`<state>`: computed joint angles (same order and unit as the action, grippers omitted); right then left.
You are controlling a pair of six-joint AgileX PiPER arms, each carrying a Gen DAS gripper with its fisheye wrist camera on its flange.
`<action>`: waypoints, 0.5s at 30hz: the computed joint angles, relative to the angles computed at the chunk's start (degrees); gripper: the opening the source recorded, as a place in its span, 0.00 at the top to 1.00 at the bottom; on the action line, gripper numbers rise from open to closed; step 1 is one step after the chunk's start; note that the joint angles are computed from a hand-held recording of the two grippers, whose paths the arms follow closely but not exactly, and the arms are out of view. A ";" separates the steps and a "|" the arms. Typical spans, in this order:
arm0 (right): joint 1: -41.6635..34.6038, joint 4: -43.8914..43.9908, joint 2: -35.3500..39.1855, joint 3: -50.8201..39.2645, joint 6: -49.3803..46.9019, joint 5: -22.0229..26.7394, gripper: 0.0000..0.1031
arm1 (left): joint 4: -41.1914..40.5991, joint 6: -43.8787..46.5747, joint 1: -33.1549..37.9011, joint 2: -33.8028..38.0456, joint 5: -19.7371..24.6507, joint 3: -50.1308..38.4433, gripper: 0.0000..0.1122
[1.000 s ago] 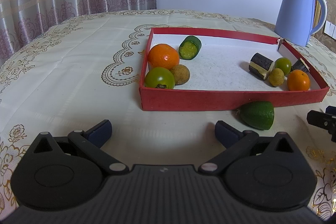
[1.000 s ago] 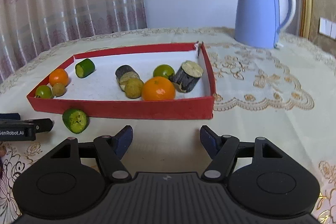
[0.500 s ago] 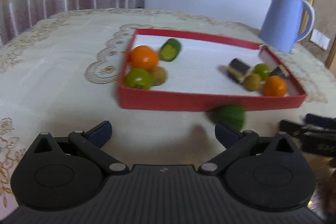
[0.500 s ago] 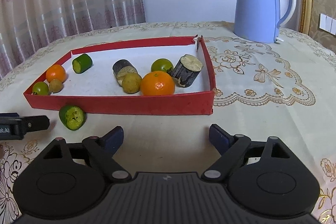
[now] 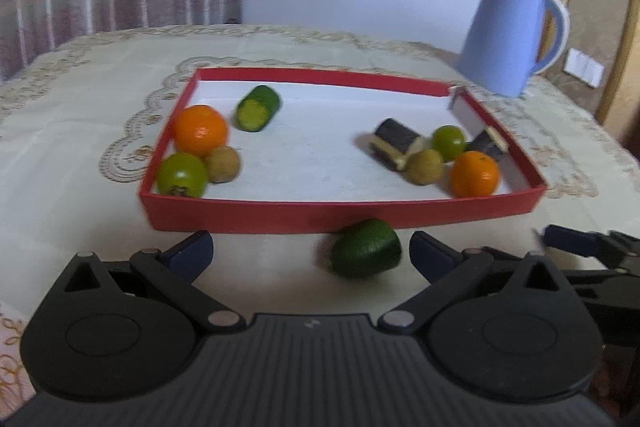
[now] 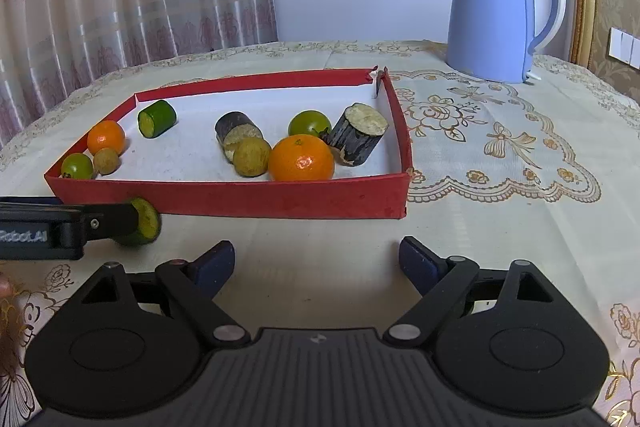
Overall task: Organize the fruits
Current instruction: 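Close the left gripper around the dark green cut wedge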
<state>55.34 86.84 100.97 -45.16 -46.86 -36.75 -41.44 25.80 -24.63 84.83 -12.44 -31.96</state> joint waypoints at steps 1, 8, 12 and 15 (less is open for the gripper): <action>0.00 0.00 0.00 0.00 0.00 0.00 0.13 | 2.30 -2.17 -0.07 0.14 -0.49 0.23 0.08; 0.04 -0.25 0.06 0.02 0.33 -0.01 0.13 | -0.69 0.05 -0.40 2.39 -1.19 -1.17 0.08; 0.03 -0.15 0.06 -0.01 0.14 -0.03 0.13 | -2.54 3.08 -1.39 3.48 -2.43 -1.16 0.15; 0.00 -0.20 0.06 -0.04 0.18 0.01 0.13 | -2.31 3.30 -1.93 4.16 -3.08 -1.34 0.18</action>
<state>55.35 86.64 101.03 -45.20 -46.68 -36.74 -43.75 29.10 -26.57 88.99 -15.52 -33.31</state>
